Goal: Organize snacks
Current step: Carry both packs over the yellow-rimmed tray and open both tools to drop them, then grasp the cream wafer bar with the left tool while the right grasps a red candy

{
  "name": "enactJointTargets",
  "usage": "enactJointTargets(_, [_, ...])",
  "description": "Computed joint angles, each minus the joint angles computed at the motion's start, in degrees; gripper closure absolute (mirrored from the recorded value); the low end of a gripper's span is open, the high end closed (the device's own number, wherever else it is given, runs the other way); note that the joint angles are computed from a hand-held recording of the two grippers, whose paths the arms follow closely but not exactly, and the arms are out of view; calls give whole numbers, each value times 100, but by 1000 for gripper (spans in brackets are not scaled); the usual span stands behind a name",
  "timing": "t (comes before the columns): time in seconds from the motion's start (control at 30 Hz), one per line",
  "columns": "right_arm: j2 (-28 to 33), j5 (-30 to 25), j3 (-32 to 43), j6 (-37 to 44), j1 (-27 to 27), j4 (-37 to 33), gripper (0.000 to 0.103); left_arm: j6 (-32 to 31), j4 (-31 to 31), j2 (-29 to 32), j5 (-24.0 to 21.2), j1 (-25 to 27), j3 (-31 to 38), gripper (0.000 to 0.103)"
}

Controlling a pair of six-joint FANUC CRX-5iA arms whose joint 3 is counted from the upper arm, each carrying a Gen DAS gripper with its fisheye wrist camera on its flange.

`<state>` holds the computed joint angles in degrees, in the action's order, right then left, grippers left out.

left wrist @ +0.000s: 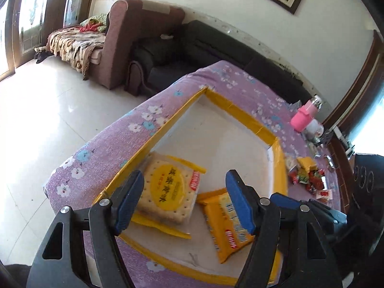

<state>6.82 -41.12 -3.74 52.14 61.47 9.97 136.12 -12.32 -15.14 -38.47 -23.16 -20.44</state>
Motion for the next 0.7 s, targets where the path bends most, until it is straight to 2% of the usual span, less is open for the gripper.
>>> enactJointTargets(0.13, [-464,272,-497,-717,-407,497,31,244,-217,-174,316,-194,-20,32])
enactJointTargets(0.3, [-599,21,-837,-1712,-1185,1227,31,-164,124,-100,752,-256,-102,32])
enactJointTargets(0.4, [-213,-288,-539,-1744,-1567,1406,34,-482,392,47,859,-328,-77,32])
enactJointTargets(0.43, [30,-419,-257,-1567,-1741,1194,37,-575,472,101,860,-357,-57,32])
enactJointTargets(0.47, [258,-524,5,-1477,-1860,1032,46,-647,526,153,839,-399,-23,32])
enactJointTargets(0.5, [501,-658,285,-1450,-1970,893,49,-639,506,197,801,-452,25,32])
enactJointTargets(0.57, [847,-847,655,-1476,-2121,722,49,-592,418,268,694,-554,143,32])
enactJointTargets(0.7, [1556,-1420,1368,-1643,-2214,837,45,-538,312,314,572,-638,264,32])
